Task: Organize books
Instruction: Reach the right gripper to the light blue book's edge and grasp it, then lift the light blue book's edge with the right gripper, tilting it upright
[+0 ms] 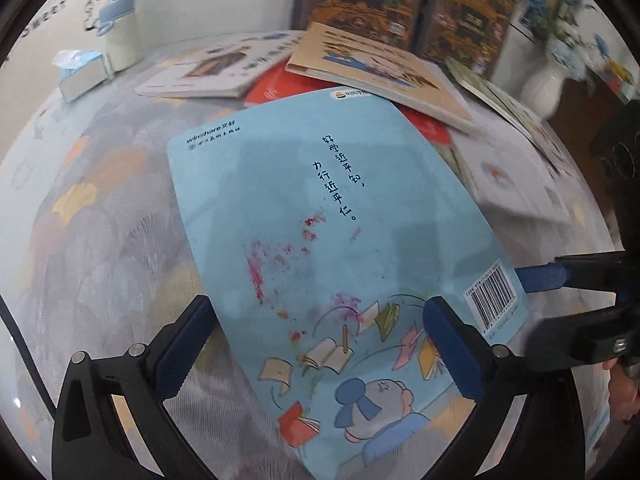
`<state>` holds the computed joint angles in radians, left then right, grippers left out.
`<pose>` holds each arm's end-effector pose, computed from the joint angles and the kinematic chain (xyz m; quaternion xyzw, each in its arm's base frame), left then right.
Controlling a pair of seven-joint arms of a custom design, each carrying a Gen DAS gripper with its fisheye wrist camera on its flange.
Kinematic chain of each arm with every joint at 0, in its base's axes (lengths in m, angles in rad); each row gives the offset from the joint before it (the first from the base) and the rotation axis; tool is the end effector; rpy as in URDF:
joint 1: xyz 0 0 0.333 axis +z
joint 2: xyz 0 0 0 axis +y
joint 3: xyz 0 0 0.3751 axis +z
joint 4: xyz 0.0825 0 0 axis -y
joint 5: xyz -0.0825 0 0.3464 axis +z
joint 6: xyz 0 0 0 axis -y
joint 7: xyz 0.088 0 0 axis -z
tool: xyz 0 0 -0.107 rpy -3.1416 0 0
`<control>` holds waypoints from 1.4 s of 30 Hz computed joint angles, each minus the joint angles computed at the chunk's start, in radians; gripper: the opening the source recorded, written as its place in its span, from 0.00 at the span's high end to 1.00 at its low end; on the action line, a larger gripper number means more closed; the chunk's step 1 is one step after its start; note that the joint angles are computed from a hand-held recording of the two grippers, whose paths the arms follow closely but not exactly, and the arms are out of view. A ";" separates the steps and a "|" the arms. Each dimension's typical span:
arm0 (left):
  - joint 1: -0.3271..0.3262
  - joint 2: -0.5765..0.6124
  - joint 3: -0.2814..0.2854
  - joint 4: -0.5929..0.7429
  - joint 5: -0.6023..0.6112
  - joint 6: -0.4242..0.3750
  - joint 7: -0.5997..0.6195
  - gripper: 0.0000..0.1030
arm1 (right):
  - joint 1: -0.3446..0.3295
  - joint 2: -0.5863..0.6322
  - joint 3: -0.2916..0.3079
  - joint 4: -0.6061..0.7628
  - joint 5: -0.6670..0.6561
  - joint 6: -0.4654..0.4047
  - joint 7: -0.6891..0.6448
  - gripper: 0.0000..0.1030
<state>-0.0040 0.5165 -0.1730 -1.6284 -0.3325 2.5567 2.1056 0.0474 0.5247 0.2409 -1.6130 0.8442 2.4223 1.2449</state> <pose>0.7086 -0.0966 0.4399 -0.5216 0.8141 -0.2435 0.0761 0.6888 0.1720 0.4317 -0.6472 0.6580 0.1628 0.3488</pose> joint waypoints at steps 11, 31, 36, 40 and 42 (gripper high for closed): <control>0.058 -0.062 -0.056 -0.125 -0.149 0.053 0.256 0.00 | -0.046 0.026 0.009 -0.030 0.310 -0.093 -0.258 0.21; 0.081 -0.056 -0.063 -0.116 -0.307 0.048 0.357 0.00 | 0.042 -0.029 -0.045 -0.098 0.336 0.059 -0.202 0.70; 0.042 -0.089 -0.017 -0.185 -0.249 0.217 0.280 0.00 | 0.002 -0.087 -0.025 -0.164 0.437 0.091 -0.214 0.89; 0.129 -0.082 -0.071 -0.148 -0.340 0.166 0.276 0.00 | 0.033 -0.214 -0.076 -0.223 0.337 0.145 -0.160 0.97; 0.140 -0.074 -0.064 -0.127 -0.354 0.129 0.252 0.00 | 0.074 -0.285 -0.121 -0.237 0.141 0.177 -0.082 0.97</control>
